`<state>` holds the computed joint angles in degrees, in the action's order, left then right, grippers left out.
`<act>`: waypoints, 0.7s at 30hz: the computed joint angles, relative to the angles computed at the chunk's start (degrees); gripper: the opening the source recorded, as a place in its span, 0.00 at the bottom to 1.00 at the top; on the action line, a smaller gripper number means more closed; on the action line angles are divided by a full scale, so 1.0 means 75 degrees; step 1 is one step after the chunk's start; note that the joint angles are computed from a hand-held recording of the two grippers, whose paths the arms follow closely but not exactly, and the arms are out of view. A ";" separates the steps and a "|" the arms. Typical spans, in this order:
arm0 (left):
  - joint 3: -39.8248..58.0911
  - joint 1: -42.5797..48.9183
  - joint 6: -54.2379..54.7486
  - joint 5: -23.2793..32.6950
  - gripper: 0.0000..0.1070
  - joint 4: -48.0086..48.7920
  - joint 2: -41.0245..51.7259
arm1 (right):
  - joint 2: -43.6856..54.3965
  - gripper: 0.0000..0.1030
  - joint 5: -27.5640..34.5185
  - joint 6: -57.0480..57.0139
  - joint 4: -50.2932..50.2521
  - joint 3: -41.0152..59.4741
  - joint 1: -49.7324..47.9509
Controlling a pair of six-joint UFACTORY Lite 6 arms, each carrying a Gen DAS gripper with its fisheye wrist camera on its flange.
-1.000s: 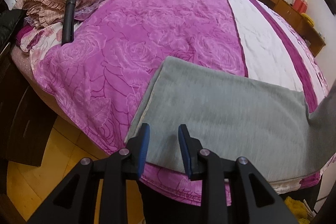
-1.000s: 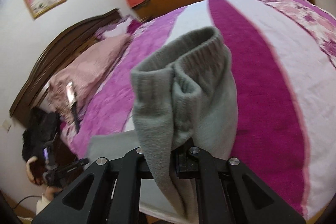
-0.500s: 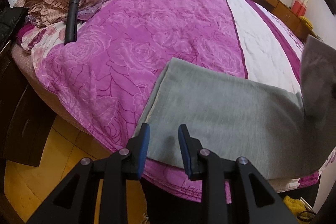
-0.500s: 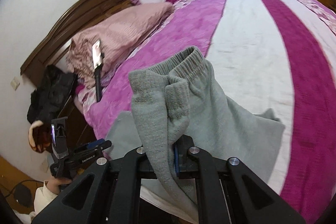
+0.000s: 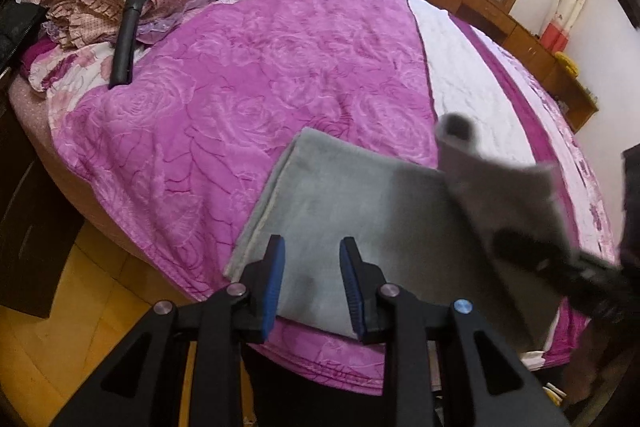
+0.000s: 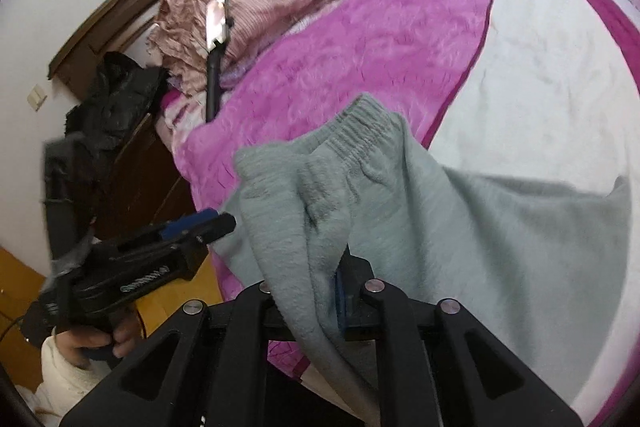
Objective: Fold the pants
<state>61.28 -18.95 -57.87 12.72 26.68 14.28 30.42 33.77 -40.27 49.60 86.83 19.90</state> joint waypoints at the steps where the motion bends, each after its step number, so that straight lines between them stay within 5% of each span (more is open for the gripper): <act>1: 0.0001 -0.0008 0.0061 -0.0020 0.27 -0.0076 0.0021 | 0.0068 0.09 0.0019 -0.0007 0.0021 0.0010 0.0027; 6: 0.0005 0.0022 0.0201 -0.0075 0.27 -0.0419 0.0109 | -0.0206 0.26 0.0537 -0.1273 0.0982 -0.0625 -0.0139; 15: -0.0061 -0.0168 0.1025 -0.0228 0.27 -0.1281 -0.0187 | -0.0904 0.26 0.1557 -0.1883 0.1526 -0.1348 -0.0851; 21: 0.0153 -0.0661 0.1749 -0.0211 0.27 -0.2048 -0.0413 | -0.1882 0.26 0.0577 -0.1323 0.0483 -0.2199 -0.1286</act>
